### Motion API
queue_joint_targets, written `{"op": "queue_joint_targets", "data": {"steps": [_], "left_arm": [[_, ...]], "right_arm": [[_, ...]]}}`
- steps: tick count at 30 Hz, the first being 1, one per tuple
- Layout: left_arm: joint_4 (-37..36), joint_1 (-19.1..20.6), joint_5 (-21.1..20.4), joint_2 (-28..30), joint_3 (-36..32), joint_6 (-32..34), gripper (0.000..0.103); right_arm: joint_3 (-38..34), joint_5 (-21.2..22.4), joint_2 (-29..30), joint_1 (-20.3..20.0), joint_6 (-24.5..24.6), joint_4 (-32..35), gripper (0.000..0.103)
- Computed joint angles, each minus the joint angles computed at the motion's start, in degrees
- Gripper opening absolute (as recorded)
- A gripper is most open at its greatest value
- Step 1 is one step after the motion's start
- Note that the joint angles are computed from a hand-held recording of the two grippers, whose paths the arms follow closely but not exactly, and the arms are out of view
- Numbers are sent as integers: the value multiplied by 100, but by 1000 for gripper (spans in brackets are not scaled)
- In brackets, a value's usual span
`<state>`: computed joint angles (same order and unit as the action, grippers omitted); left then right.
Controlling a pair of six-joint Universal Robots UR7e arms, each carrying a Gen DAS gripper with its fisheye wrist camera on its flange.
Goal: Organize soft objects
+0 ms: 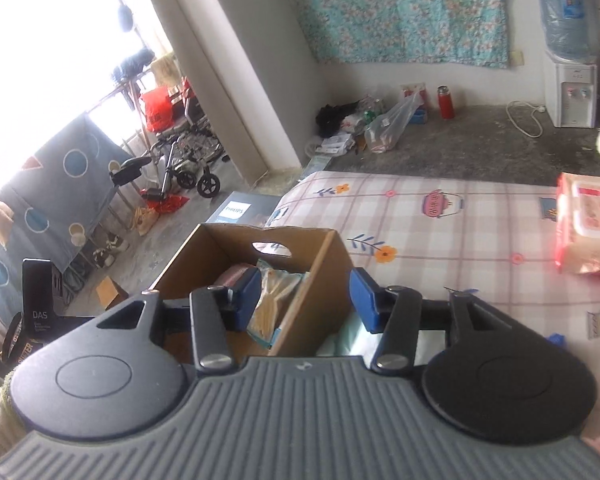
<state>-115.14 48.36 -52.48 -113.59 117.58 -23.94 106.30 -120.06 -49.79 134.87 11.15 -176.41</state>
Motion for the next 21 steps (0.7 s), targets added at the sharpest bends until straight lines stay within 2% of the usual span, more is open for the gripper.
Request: {"op": "queue_joint_targets", "data": {"steps": [5, 10, 16, 21], "left_arm": [[138, -861, 57, -386, 484, -239, 89], [213, -1703, 34, -773, 998, -487, 90], [104, -2449, -118, -1041, 1640, -1004, 90], [-83, -2839, -184, -1255, 2159, -1196, 90]], "right_arm": [[1566, -367, -996, 211, 552, -1090, 50], [2816, -739, -1515, 479, 1103, -2189, 50], [3838, -872, -1343, 702, 1906, -3531, 50], [4225, -882, -885, 744, 2398, -4285, 50]]}}
